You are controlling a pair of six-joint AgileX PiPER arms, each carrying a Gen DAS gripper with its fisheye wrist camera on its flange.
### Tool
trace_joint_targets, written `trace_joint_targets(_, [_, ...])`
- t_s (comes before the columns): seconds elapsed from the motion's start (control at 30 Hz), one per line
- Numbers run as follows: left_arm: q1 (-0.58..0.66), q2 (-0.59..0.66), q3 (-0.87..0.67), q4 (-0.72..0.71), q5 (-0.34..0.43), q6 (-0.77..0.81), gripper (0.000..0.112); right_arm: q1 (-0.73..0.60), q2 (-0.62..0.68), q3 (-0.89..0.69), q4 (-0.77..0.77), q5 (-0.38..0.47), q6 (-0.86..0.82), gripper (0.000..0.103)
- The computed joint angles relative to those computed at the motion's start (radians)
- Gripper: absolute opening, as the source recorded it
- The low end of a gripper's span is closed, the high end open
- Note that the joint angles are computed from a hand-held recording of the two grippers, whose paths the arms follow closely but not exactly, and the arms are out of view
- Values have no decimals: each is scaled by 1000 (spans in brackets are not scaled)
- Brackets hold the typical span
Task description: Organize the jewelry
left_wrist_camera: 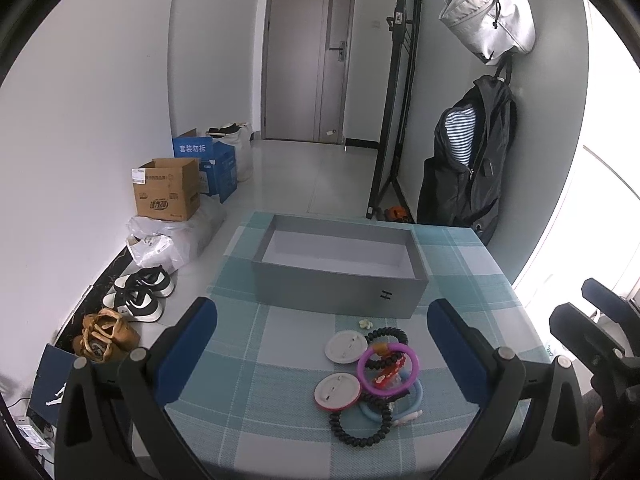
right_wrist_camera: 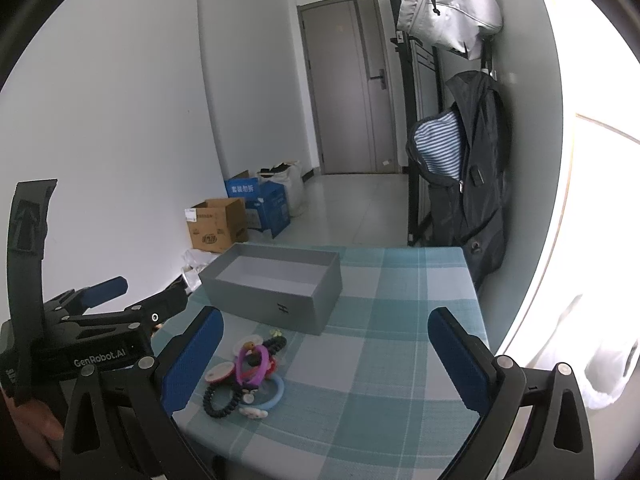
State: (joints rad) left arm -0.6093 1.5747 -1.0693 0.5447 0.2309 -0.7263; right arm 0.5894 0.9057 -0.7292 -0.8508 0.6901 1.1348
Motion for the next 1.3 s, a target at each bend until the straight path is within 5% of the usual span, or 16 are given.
trace_joint_targets(0.93, [15, 2, -14, -215, -10, 220, 102, -11, 34, -10, 22, -21, -25, 103])
trace_joint_targets(1.3, [88, 38, -59, -709, 46, 701, 102, -118, 86, -40, 262, -134, -262, 103])
